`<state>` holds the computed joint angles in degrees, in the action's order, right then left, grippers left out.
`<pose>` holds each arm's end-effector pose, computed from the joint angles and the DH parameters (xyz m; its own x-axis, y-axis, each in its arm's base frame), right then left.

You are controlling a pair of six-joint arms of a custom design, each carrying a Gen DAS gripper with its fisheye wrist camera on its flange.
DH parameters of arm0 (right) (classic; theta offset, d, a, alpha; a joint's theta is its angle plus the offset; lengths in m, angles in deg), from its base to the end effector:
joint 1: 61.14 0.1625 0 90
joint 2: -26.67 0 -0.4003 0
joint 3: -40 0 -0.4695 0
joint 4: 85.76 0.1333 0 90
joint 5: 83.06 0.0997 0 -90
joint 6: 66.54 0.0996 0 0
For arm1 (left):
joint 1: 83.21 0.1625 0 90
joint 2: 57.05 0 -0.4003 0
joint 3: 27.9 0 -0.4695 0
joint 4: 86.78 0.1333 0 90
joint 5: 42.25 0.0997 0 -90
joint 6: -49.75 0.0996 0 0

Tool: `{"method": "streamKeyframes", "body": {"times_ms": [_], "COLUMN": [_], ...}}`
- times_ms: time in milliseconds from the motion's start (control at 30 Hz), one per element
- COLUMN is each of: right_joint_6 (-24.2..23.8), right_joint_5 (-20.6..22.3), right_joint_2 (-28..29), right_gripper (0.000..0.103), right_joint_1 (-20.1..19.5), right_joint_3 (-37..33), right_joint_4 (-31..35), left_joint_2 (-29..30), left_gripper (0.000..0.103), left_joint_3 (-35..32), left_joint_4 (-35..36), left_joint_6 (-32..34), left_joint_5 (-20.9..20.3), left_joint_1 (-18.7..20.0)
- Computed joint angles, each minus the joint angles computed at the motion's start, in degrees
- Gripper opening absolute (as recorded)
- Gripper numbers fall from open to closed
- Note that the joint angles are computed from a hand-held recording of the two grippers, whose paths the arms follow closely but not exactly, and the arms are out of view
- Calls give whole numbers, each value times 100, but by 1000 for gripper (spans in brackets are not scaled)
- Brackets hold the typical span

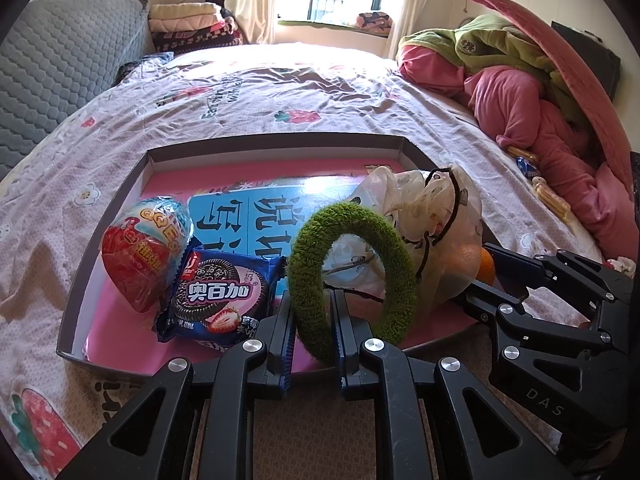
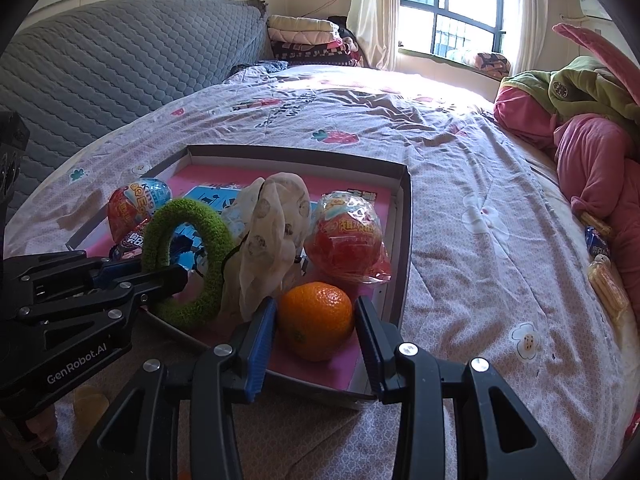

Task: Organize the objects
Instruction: 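Lower the green ring into the tray while the right tool lowers the orange beside it, then open both tools, releasing the ring and orange in the tray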

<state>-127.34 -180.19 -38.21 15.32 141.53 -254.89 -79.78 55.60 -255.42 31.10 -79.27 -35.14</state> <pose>-0.0432 -0.6961 0.2391 -0.6118 -0.4728 0.6342 -0.7407 0.6237 -0.2496 -0.3173 -0.6717 -0.1190 -0.7829 -0.0179 -0.6219 0.4070 0.7413 -0.5338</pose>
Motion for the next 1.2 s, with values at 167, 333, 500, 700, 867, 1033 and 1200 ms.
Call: {"method": "streamKeyframes", "body": {"times_ms": [167,333,500,700,867,1033,1200], "right_joint_6": [-3,-1,12,26,33,3,4], "right_joint_5": [-10,-18,-40,-65,-69,-66,-44], "right_joint_2": [-17,-50,-63,-79,-87,-106,-151], "right_gripper": [40,40,40,42,42,45,46], "right_joint_1": [2,0,4,9,11,15,13], "right_joint_3": [13,27,17,32,30,34,62], "right_joint_4": [-1,30,50,43,50,75,75], "left_joint_2": [-23,-37,-49,-64,-121,-136,-181], "left_gripper": [18,19,20,24,35,38,48], "left_joint_3": [20,36,51,58,116,137,190], "left_joint_4": [-4,-9,-30,25,58,90,131], "left_joint_6": [-36,-64,-56,-113,-171,-215,-311], "left_joint_5": [-51,-78,-102,-85,-158,-154,-152], "left_joint_1": [9,7,11,2,-8,-27,-55]}}
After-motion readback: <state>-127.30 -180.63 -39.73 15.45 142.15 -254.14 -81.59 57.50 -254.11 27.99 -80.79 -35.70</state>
